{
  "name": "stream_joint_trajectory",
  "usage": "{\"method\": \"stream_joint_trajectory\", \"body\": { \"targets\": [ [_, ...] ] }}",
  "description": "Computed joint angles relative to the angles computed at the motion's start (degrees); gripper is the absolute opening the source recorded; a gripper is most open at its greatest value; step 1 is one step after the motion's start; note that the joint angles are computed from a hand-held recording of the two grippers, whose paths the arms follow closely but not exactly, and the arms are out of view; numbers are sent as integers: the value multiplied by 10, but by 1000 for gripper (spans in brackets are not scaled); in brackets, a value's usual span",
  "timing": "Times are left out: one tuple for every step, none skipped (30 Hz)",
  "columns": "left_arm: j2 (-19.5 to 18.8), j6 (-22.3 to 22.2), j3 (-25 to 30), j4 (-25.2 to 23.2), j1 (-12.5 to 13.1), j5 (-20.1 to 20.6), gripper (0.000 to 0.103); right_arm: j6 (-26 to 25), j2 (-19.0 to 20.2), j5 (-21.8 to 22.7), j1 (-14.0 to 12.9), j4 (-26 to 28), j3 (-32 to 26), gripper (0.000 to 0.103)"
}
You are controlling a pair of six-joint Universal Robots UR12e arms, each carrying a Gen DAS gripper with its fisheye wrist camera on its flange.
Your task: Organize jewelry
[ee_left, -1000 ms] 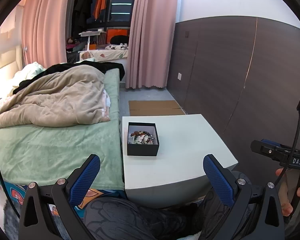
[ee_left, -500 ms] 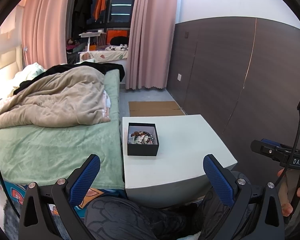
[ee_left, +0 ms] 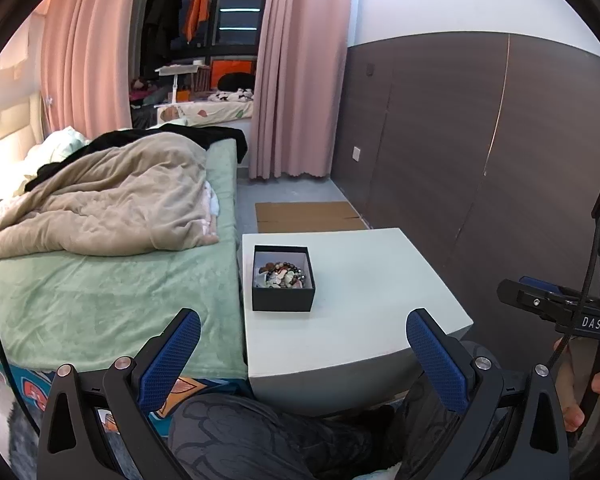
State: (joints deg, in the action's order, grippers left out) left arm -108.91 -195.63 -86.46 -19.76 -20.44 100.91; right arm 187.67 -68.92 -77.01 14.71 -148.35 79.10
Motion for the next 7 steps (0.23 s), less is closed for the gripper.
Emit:
{"method": "stream_joint_trajectory", "body": {
  "targets": [
    [0,1,0,-1,1,-1,103,0,0,1,0,1,0,103],
    [0,2,1,-2,0,-1,103,0,0,1,0,1,0,103],
    [-1,3,2,-2,0,-1,103,1,0,0,-1,1,0,103],
    [-1,4,2,-3,0,-2,103,1,0,0,-1,3,-1,103],
    [-2,6,3,-3,0,-3,103,1,0,0,-1,3,-1,103],
    [-2,6,2,-2,-1,-3,103,1,0,0,-1,2,0,103],
    [-2,8,3,-2,0,-4,103,1,1,0,-1,3,-1,103]
  ]
}}
